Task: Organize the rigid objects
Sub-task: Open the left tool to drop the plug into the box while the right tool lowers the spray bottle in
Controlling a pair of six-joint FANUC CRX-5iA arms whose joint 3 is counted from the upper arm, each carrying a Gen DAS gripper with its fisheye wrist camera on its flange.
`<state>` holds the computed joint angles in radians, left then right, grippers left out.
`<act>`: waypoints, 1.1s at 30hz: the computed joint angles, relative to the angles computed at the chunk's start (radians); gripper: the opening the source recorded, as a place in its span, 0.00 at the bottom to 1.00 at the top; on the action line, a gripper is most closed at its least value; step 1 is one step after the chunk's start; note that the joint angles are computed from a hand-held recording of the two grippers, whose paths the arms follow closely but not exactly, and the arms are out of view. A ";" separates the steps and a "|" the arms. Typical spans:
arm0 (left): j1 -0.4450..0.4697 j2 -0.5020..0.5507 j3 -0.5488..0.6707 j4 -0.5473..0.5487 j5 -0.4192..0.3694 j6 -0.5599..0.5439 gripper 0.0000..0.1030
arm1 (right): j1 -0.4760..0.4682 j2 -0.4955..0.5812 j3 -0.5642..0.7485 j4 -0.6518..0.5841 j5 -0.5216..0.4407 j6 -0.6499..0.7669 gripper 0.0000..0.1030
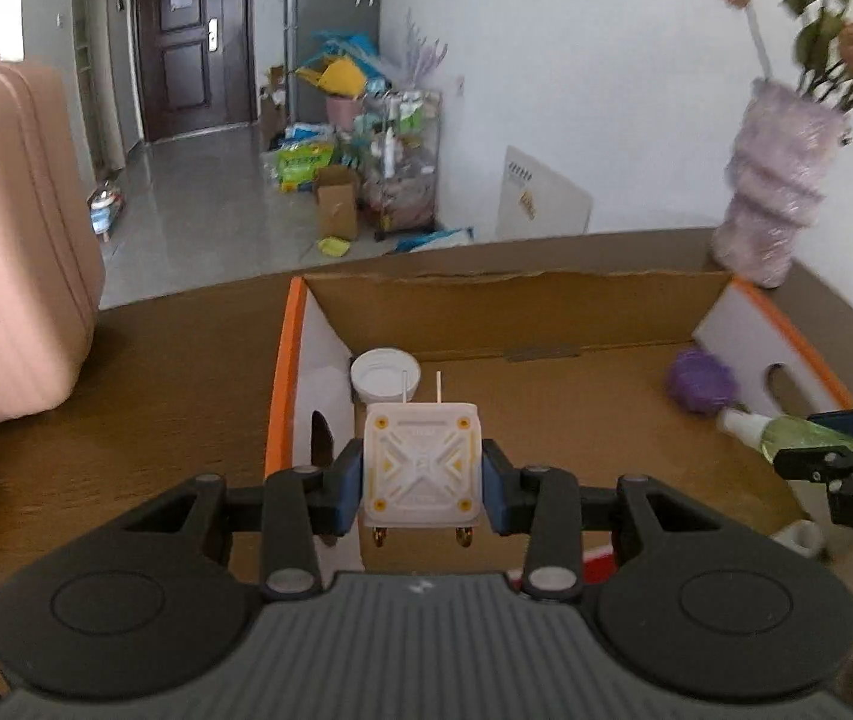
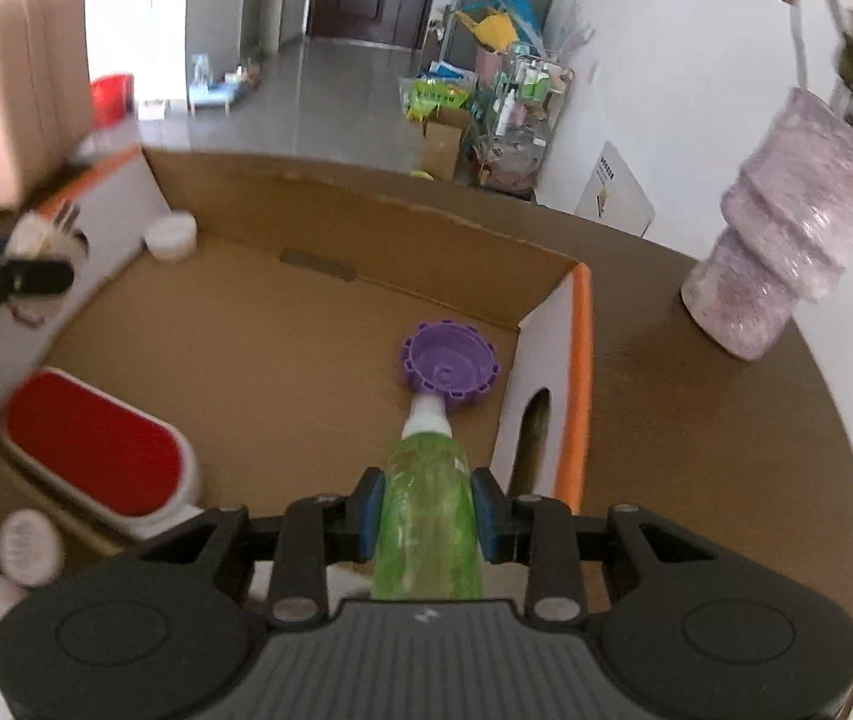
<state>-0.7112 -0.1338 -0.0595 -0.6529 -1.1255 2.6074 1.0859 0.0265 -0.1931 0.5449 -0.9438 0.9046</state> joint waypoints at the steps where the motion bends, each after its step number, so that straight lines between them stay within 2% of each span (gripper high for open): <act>1: 0.023 0.004 -0.008 0.028 0.014 -0.013 0.39 | 0.007 0.021 -0.004 0.040 -0.009 -0.015 0.29; 2: 0.040 0.005 -0.017 0.046 0.028 -0.013 0.39 | 0.004 0.040 -0.002 0.062 -0.010 -0.019 0.29; 5: 0.017 0.008 -0.018 -0.001 0.021 0.037 0.42 | 0.008 0.063 -0.022 0.121 0.008 -0.050 0.29; 9: 0.009 -0.003 -0.013 -0.008 0.009 0.033 0.46 | 0.010 0.050 -0.064 0.198 0.032 -0.101 0.28; 11: -0.002 -0.014 -0.004 -0.018 -0.009 0.040 0.47 | 0.007 0.028 -0.064 0.190 0.040 -0.112 0.28; 18: -0.112 -0.048 0.062 -0.107 -0.148 0.077 0.53 | 0.004 -0.082 -0.092 0.211 0.056 -0.141 0.32; 22: -0.251 -0.054 0.118 -0.221 -0.274 0.142 0.53 | 0.031 -0.178 -0.128 0.219 0.041 -0.165 0.39; 27: -0.503 -0.043 0.164 -0.405 -0.451 0.281 0.66 | 0.103 -0.357 -0.248 0.274 0.069 -0.275 0.53; 30: -0.650 -0.015 0.193 -0.477 -0.562 0.340 0.68 | 0.177 -0.472 -0.339 0.349 0.062 -0.400 0.58; 33: -0.819 0.027 0.220 -0.564 -0.681 0.405 0.73 | 0.300 -0.603 -0.442 0.445 0.016 -0.561 0.64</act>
<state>-1.5304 -0.1070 0.1605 -1.2168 -1.8060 3.0125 1.3854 -0.5762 -0.6353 0.9900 -0.9276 0.3439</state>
